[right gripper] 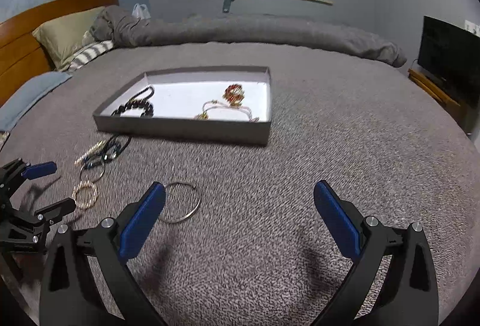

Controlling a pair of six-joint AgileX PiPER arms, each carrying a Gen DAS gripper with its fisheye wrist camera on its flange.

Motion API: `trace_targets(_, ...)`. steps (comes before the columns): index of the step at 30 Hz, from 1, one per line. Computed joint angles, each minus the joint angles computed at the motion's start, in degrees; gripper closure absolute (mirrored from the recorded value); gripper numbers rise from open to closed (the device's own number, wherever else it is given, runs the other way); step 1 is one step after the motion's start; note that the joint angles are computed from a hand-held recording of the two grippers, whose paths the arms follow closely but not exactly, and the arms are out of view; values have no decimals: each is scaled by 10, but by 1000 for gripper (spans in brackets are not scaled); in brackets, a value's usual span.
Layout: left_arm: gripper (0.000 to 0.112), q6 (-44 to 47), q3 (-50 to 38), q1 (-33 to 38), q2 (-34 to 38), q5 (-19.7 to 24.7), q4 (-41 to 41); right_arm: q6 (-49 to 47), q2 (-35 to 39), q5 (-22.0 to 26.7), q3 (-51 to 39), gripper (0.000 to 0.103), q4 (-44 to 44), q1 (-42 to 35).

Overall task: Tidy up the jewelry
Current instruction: 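Withdraw both tools toward the pearl clip and silver bangle, then grasp the pearl hair clip with left tool while right tool grasps silver bangle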

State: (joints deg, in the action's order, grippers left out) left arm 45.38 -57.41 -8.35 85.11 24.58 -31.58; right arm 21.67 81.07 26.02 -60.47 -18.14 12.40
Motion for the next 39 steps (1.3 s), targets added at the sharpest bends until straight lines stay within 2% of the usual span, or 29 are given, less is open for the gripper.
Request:
trace_targets(5,24,45,15,-9,-10,-11,-28,-13,11,3,-1,5,-15,13)
trace_targets(7,24,69,15,-3,-10,-1,-54,-22,11,1,1,5,-10,15)
trace_targets(12,27,79,12,-3,-3,6,-68,-139,9,1,-2,6,126,-9)
trace_targets(14,30,70,13,-9,-2,-2,-63,-148,7,0,-1,9,133,-9)
trace_targets(16,33,61,10,-15,4,-3,-61,-147,9,2,-3,18,130,-7)
trace_targets(19,44,30,8,-26,12,-13,-26,-205,15,13,-8,31,192,-18)
trace_targets(22,46,29,9,-28,13,-16,-27,-287,20,21,-11,36,274,-26)
trace_targets(24,50,48,11,-27,13,-17,-44,-318,24,20,-12,36,300,-22)
trace_targets(29,53,53,7,-26,21,-12,-46,-276,41,1,-9,36,234,9)
trace_targets(32,62,75,4,-19,24,0,-70,-245,50,-3,-9,36,196,18)
trace_targets(35,70,85,3,-13,25,5,-83,-259,52,-6,-8,36,212,11)
trace_targets(39,72,103,0,-2,27,16,-107,-272,52,-14,-6,36,228,5)
